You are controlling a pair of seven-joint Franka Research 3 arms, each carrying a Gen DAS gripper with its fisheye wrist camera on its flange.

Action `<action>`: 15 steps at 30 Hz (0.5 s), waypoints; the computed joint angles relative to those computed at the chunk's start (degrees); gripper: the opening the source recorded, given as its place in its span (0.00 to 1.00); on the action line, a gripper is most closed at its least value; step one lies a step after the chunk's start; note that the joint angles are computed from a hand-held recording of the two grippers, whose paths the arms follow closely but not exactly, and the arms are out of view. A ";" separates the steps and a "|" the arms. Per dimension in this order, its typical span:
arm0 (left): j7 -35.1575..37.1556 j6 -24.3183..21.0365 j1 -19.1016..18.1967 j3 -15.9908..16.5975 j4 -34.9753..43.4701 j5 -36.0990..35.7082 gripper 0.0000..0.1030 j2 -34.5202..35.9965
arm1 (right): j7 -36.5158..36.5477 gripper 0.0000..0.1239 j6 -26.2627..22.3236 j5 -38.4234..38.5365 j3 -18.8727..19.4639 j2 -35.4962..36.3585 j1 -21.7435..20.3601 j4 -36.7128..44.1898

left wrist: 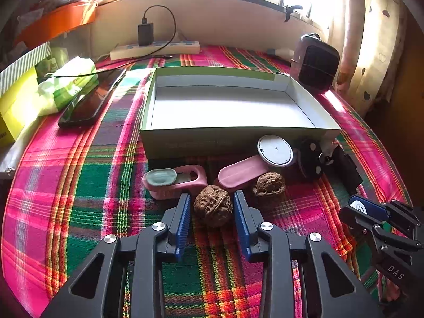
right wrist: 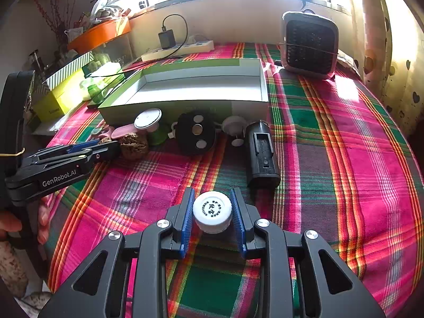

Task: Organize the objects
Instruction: 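Grasp a walnut with the left gripper while the right gripper holds the white jar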

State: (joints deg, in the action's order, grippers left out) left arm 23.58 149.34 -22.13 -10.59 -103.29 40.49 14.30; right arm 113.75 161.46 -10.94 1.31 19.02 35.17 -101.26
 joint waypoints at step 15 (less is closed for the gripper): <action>-0.12 -1.88 -0.47 -0.28 -0.57 1.14 0.26 -0.84 | 1.96 0.23 0.10 -2.18 -0.79 -0.09 1.04 0.04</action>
State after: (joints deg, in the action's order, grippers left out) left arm 23.45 147.46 -22.60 -10.87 -103.86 41.63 13.46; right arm 115.71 161.56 -13.12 0.52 18.93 36.20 -101.22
